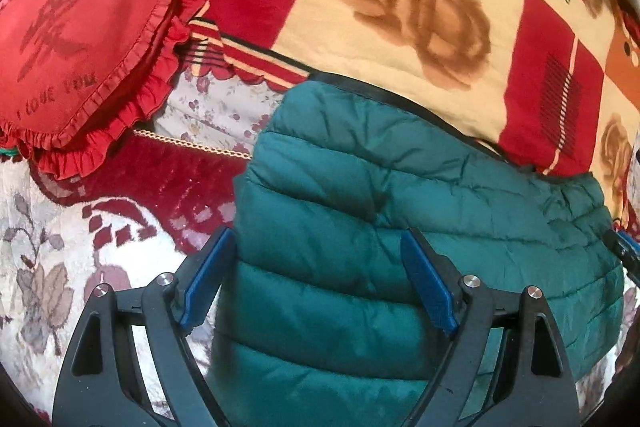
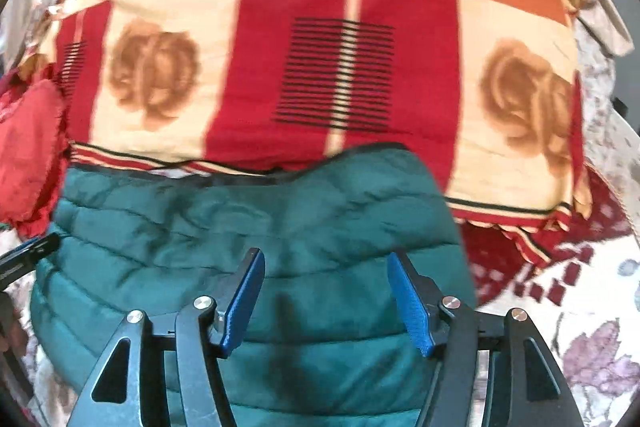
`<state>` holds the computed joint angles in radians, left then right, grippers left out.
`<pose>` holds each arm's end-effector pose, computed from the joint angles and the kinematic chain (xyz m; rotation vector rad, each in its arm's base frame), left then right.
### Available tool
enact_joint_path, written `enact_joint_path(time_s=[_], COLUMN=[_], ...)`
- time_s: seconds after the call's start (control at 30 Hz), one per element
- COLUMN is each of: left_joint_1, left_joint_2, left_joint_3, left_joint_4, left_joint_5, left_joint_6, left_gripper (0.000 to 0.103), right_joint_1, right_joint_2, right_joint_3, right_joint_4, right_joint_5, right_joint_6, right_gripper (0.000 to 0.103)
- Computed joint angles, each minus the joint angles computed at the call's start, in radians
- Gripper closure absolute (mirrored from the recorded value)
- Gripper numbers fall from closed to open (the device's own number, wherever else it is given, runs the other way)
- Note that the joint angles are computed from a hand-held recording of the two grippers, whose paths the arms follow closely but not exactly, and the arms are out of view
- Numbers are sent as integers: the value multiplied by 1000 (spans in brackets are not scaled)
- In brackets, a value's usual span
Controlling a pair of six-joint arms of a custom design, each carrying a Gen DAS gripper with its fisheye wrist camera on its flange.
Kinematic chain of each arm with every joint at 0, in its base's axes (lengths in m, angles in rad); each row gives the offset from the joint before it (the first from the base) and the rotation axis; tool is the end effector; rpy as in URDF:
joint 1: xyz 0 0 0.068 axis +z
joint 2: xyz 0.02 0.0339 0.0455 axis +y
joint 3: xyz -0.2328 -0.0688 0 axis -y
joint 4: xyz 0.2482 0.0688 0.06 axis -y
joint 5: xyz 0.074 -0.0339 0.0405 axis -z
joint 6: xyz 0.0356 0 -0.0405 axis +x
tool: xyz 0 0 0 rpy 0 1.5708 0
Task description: Fold large clothes
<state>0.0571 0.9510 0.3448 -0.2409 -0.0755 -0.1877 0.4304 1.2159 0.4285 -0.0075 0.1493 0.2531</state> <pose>0.1950 0.0138 0.1288 -0.3291 2.3924 0.0314 0.2142 0.0925 0.1203 -0.1370 2.3559 0.1568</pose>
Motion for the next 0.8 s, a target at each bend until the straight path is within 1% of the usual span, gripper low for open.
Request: enact_joint_path(time_s=[0.07, 0.1, 0.2, 0.27, 0.37, 0.47, 0.57, 0.6, 0.67, 0.73, 0.8], left_joint_1=[-20, -30, -37, -35, -44, -46, -40, -40, -42, -43, -41], left_joint_2=[44, 94, 204, 253, 320, 359, 370, 369, 364, 367, 367], left_joint_3=[2, 12, 33, 39, 59, 72, 69, 67, 61, 65, 65], left_joint_4=[38, 64, 127, 170, 209, 228, 245, 248, 252, 248, 248], left_joint_5=[-25, -39, -63, -63, -75, -80, -74, -73, -75, -77, -74], left_joint_6=[-8, -14, -17, -10, -3, 6, 16, 19, 19, 18, 18], left_gripper=[17, 17, 17, 17, 16, 16, 15, 15, 15, 15, 15], right_joint_1=[-36, -73, -98, -111, -140, -159, -172, -176, -190, -215, -224], right_joint_2=[77, 92, 230, 325, 413, 451, 433, 402, 286, 155, 61], right_joint_3=[19, 11, 45, 76, 116, 133, 130, 114, 44, -34, -94], right_joint_4=[33, 50, 126, 173, 202, 215, 200, 194, 188, 167, 142], right_joint_5=[12, 1, -4, -16, -49, -68, -76, -80, -93, -146, -173], right_joint_6=[2, -14, -14, -10, -4, 4, -1, 1, 10, 6, -4], right_gripper=[42, 42, 41, 37, 34, 32, 32, 32, 32, 32, 33])
